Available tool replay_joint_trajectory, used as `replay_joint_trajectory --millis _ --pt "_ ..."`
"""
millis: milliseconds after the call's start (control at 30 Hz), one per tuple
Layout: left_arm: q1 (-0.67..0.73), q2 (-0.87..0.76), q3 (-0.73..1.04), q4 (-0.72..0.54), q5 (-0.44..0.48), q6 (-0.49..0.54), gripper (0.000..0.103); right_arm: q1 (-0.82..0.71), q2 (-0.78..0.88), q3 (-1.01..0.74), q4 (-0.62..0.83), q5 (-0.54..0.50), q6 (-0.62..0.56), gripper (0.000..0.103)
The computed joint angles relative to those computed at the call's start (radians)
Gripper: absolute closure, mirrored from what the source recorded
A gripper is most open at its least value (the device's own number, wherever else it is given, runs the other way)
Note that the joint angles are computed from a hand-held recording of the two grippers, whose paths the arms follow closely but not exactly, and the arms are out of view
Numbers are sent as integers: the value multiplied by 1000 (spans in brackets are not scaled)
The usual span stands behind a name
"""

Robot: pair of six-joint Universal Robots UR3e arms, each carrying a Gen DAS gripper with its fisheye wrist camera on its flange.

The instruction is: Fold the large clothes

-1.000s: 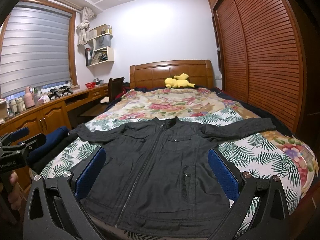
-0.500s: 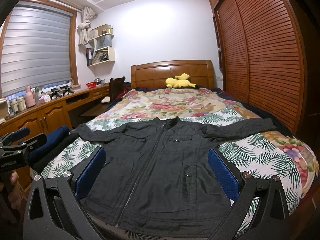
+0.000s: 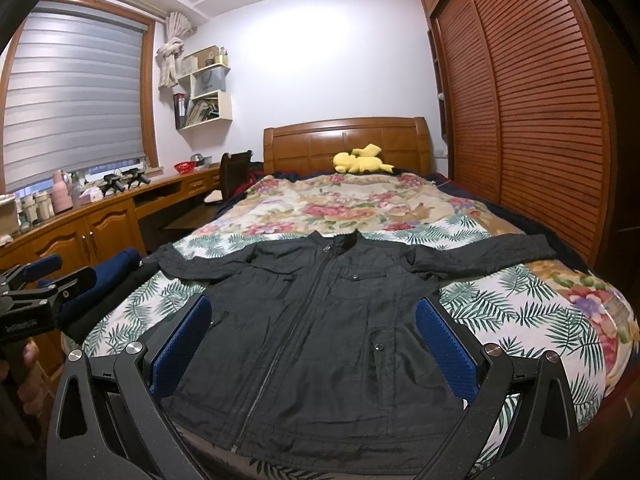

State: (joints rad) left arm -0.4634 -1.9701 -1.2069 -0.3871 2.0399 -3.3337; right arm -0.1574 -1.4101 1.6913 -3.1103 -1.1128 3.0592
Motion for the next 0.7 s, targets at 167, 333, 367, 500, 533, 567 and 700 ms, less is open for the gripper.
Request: replay_joint_trajectory --millis 167,333,367,500,533,567,700 --pt "58 -1 -30 -18 -62 -17 0 21 56 -40 8 -1 -15 0" --pt "117 -51 7 -48 -112 -21 0 43 156 -159 53 10 -39 0" --pt "129 -59 10 -49 -123 -22 0 48 179 -187 64 11 -42 0" --pt "185 -106 51 -75 -177 -30 0 71 300 -341 124 23 -50 0" --pt "205 -126 74 -87 -192 -31 0 76 330 -382 142 25 -52 0" --pt "218 -137 81 -88 -205 -30 0 84 360 -424 157 24 -56 0" --pt "280 -194 135 -103 -262 -18 0 119 506 -638 243 7 -78 0"
